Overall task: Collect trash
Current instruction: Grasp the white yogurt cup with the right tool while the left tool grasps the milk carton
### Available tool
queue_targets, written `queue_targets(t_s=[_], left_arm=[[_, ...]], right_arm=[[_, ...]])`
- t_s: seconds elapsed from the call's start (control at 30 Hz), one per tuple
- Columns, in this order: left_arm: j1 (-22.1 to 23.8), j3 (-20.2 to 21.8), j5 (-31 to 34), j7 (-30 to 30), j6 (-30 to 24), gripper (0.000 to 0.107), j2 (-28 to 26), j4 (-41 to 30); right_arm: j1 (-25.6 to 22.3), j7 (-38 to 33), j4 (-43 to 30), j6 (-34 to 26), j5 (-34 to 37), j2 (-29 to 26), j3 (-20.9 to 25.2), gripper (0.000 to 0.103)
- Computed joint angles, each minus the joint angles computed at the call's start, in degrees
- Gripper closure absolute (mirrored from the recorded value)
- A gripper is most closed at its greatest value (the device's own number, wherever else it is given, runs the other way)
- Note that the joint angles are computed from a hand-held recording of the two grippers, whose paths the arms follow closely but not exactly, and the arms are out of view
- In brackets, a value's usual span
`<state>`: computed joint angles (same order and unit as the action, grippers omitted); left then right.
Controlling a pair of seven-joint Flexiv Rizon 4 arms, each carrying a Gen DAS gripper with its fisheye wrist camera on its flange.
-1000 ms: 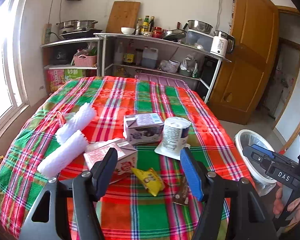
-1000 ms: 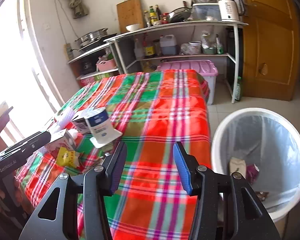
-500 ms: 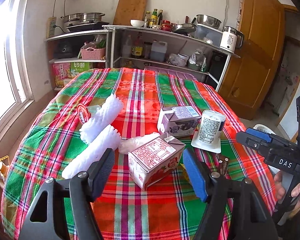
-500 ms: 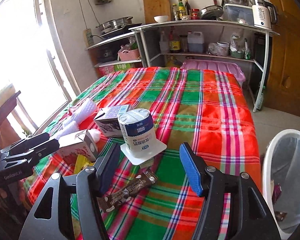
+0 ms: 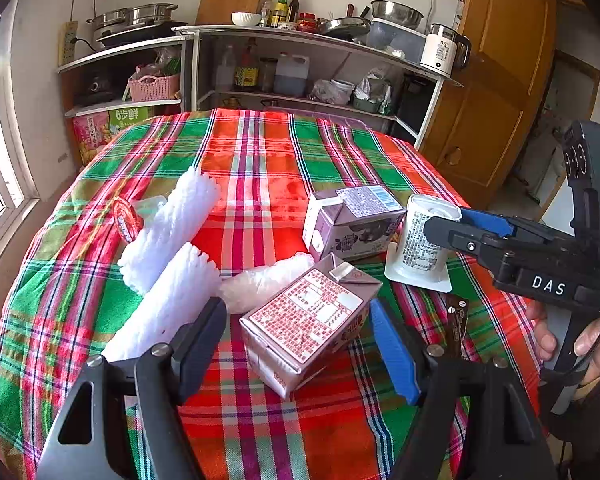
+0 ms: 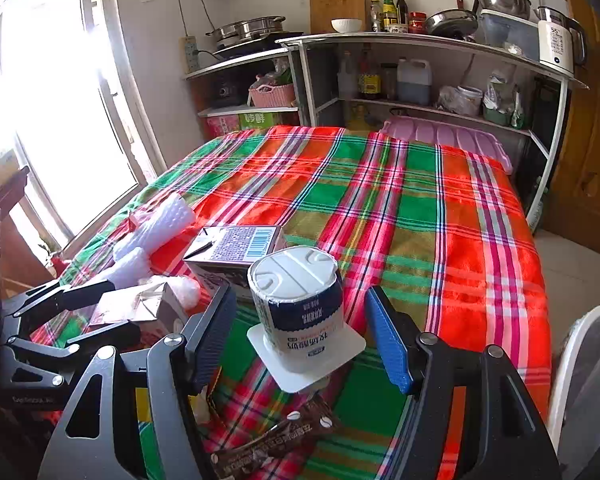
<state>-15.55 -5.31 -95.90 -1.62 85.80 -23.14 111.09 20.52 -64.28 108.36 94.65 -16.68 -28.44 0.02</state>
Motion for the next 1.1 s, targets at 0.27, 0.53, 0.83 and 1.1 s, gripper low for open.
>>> queue_targets(t_s=[0.27,0.53,0.83,1.1], left_arm=[[2.67,-1.83,6.79,-3.82,-1.35,0.031,-0.92,0.31],[3.77,-3.52,6.45,-3.16,-1.83,0.039,-0.55,0.5],[4.1,-4.2,8.98,-6.05,-2.16,0.063,-0.06,1.51],[1.23,-4.27,3.44,-1.78,2.16,0.069,0.5,0.8]], right_arm=[[-2.18,-1.76,-2.88,-2.53,-0.31,-1.68,2.81,0.036],[-5.07,-3.08,-3.49,-2.6,1.62,-2.15,6.45,0.049],[-4.22,-3.25,-1.94,-1.16,2.23,-1.3,5.64,0.05],[-2.77,-1.82,0.68,1.82,2.98,0.32,3.41,0.051]])
